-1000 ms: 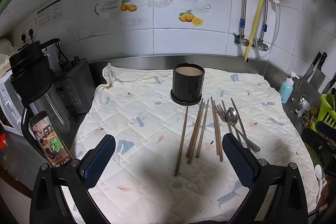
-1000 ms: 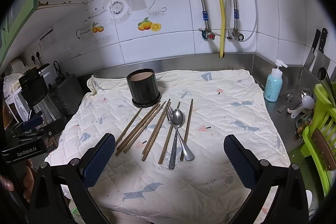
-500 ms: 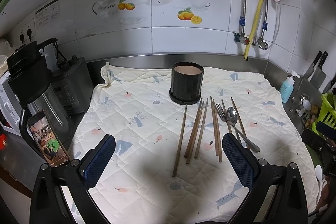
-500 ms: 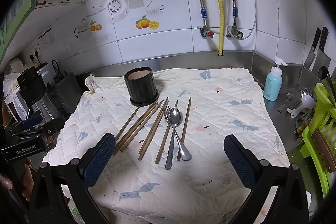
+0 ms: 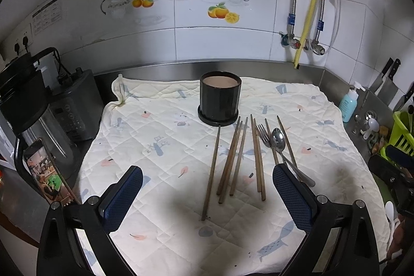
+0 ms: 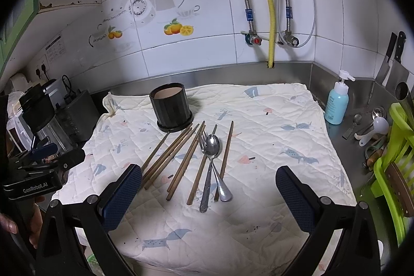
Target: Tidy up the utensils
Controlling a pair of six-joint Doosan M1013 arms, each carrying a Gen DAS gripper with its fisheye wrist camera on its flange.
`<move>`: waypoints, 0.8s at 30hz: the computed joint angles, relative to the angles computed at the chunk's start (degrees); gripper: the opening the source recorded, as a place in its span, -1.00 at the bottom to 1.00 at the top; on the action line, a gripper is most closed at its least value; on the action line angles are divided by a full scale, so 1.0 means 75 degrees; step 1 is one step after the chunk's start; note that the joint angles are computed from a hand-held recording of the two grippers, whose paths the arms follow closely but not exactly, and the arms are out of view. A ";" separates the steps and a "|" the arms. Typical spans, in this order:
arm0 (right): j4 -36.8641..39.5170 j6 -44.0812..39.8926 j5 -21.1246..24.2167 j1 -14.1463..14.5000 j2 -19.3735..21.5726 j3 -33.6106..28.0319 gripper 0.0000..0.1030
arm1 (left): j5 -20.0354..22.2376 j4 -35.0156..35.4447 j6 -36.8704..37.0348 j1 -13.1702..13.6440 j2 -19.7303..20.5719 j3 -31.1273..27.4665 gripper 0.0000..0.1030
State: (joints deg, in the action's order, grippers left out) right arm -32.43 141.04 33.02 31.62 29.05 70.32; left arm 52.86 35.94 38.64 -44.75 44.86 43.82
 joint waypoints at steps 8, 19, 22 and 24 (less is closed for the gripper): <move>0.0216 -0.0194 0.0051 -0.0063 0.0104 -0.0156 1.00 | 0.0129 -0.0247 0.0477 0.0040 0.0242 -0.0440 1.00; 0.0643 -0.0585 0.0269 -0.0130 0.0362 -0.0512 1.00 | 0.0476 -0.1080 0.1422 0.0249 0.0722 -0.1293 0.87; 0.0810 -0.0732 0.0325 -0.0164 0.0434 -0.0615 1.00 | 0.0528 -0.1174 0.1554 0.0294 0.0855 -0.1510 0.87; 0.0914 -0.0859 0.0394 -0.0185 0.0499 -0.0714 1.00 | 0.0621 -0.1251 0.1670 0.0330 0.0980 -0.1730 0.84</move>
